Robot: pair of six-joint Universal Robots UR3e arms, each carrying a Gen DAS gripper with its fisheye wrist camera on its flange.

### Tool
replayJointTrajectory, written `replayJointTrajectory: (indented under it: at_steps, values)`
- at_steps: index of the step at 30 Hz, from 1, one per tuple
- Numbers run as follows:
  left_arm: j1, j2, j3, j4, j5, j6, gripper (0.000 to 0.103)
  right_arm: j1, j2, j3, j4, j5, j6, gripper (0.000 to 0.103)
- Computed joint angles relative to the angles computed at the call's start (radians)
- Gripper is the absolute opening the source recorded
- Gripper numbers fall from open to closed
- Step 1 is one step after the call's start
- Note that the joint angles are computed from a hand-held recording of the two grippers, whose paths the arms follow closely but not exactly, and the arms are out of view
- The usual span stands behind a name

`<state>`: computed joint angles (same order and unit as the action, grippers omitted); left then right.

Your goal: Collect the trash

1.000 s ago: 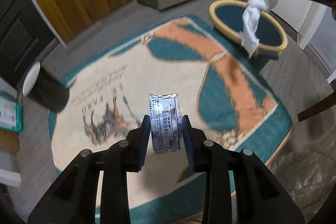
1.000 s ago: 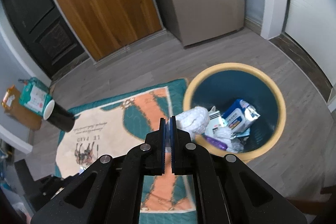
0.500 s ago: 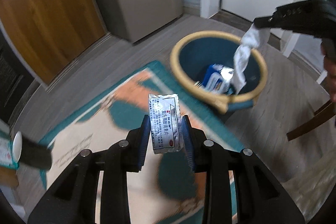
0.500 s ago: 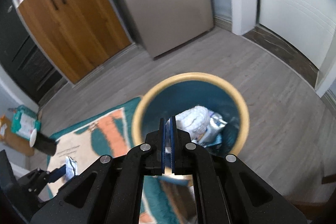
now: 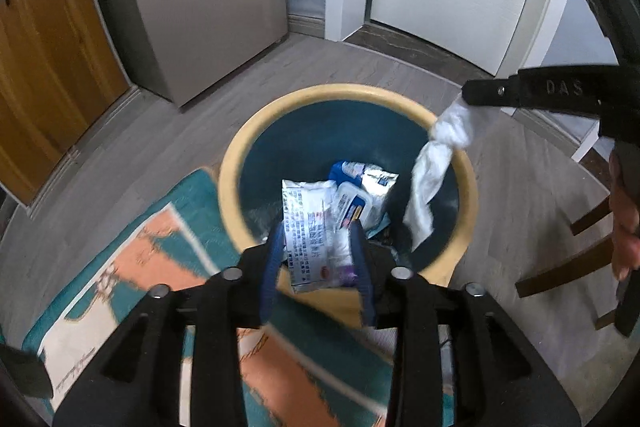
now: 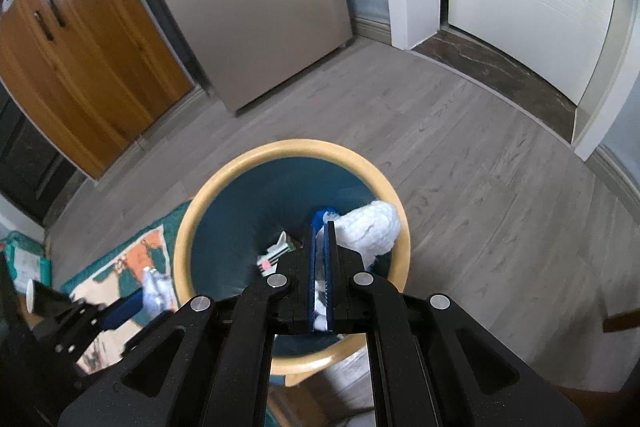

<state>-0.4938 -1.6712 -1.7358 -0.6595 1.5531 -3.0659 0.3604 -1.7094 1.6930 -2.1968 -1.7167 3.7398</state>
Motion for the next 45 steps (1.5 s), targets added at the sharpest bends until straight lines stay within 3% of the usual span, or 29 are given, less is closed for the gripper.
replayJointTrajectory:
  at_steps: [1,2,7,16,22,29,34,38,45]
  values:
    - [-0.006,-0.003,-0.002,0.017,0.022,-0.006,0.065,-0.008,-0.005,0.009,-0.014,0.022,-0.010,0.009]
    - [-0.008,0.001,-0.012,0.037,0.024,-0.009,0.070,-0.011,-0.009,0.015,-0.022,0.031,-0.021,0.018]
    - [0.003,0.068,-0.018,-0.016,0.011,-0.004,0.070,-0.008,-0.028,0.011,-0.018,0.037,-0.019,0.030]
    - [0.039,0.409,-0.067,-0.186,-0.030,0.018,0.082,0.174,-0.049,-0.124,0.128,-0.059,0.081,0.033]
    - [0.038,0.641,-0.118,-0.311,-0.029,0.001,0.093,0.381,-0.053,-0.219,0.249,-0.257,0.154,0.053]
    - [0.113,0.833,-0.184,-0.392,-0.076,-0.017,0.097,0.588,-0.037,-0.265,0.338,-0.432,0.334,0.095]
    - [-0.057,0.764,-0.221,-0.267,0.142,-0.032,0.097,0.685,0.041,-0.362,0.465,-0.520,0.426,0.097]
    - [-0.092,0.748,-0.233,-0.242,0.169,-0.024,0.097,0.716,0.083,-0.412,0.525,-0.574,0.465,0.098]
    - [-0.133,0.733,-0.229,-0.238,0.199,-0.015,0.097,0.722,0.079,-0.412,0.533,-0.584,0.487,0.098]
